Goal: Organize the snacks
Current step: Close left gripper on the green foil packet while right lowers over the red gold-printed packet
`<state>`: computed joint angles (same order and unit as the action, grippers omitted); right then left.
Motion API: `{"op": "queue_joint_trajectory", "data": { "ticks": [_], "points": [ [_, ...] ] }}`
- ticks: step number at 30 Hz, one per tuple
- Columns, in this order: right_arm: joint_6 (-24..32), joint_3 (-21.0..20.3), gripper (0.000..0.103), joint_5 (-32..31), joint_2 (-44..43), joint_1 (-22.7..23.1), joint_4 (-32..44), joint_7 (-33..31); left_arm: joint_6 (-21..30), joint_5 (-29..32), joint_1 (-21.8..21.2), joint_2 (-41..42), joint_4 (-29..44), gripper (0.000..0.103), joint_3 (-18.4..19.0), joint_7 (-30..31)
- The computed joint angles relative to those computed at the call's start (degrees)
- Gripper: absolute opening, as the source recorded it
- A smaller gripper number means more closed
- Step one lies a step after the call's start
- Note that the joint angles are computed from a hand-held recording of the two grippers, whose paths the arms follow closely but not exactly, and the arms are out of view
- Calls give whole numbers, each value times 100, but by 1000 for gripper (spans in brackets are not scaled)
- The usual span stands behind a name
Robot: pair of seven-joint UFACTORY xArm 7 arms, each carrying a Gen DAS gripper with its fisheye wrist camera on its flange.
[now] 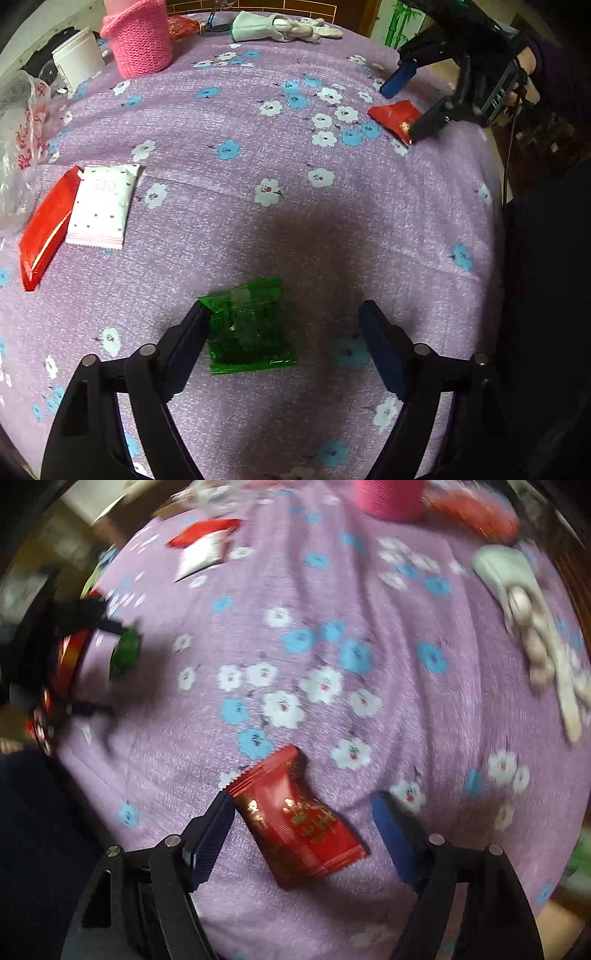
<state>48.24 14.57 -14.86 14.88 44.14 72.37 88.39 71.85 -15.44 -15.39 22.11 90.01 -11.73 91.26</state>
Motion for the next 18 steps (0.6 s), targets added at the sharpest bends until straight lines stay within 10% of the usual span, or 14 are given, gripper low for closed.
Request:
{"op": "queue_joint_trajectory", "data": {
  "ticks": [6,18],
  "points": [
    [1211,-70,78,-102,725,248,1111,-462,-5,-55,-56,287,416,46,31,-585],
    [1308,-219,79,-156,798,417,1252,-118,-923,-80,-75,29,-161,50,-49,-590]
  ]
}}
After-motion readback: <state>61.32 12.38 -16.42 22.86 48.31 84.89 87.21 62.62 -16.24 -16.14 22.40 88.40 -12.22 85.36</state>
